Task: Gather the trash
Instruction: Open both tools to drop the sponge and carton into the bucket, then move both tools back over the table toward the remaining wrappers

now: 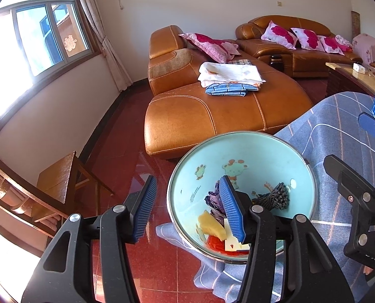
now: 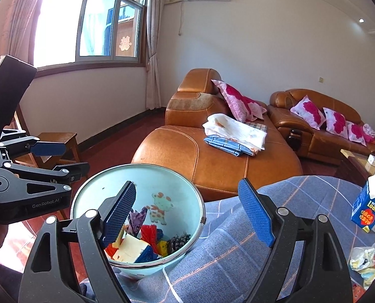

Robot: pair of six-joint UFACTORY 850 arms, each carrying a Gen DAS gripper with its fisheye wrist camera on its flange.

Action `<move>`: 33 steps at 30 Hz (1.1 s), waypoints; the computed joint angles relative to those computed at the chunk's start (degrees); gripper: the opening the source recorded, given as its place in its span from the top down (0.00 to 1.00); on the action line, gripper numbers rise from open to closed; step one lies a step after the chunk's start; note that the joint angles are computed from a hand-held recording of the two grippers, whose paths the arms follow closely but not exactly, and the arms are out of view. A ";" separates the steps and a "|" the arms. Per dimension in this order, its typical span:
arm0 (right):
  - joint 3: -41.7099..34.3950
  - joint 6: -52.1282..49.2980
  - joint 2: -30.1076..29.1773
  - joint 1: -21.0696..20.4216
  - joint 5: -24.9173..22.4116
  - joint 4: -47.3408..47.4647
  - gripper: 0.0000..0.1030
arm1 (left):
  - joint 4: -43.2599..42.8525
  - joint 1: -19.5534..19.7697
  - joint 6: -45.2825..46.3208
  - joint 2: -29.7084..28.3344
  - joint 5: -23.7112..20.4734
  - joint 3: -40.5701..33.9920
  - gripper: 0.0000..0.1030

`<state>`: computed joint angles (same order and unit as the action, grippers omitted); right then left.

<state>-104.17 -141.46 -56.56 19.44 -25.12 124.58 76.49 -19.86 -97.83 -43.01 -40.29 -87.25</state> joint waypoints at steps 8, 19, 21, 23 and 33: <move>0.42 -1.12 0.11 0.05 -0.06 1.10 0.19 | -0.06 -0.03 0.18 -0.22 -0.05 -0.30 0.44; 0.56 -1.26 0.14 0.03 0.00 1.20 0.18 | -0.27 -0.22 0.51 -0.31 -0.03 -0.52 0.43; 0.51 -1.30 0.08 0.03 0.03 1.26 0.17 | -0.01 -0.24 0.32 -0.19 -0.02 -0.34 0.43; 0.26 -0.89 -0.06 0.04 0.17 0.81 0.17 | 0.02 -0.18 0.35 -0.14 0.05 -0.28 0.43; 0.30 -2.10 -0.25 -0.04 0.08 2.21 0.16 | 0.23 -0.30 0.28 -0.10 0.04 -0.20 0.42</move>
<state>-103.87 -143.57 -56.81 19.41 -25.04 126.80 76.72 -20.16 -97.55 -43.11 -40.25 -87.45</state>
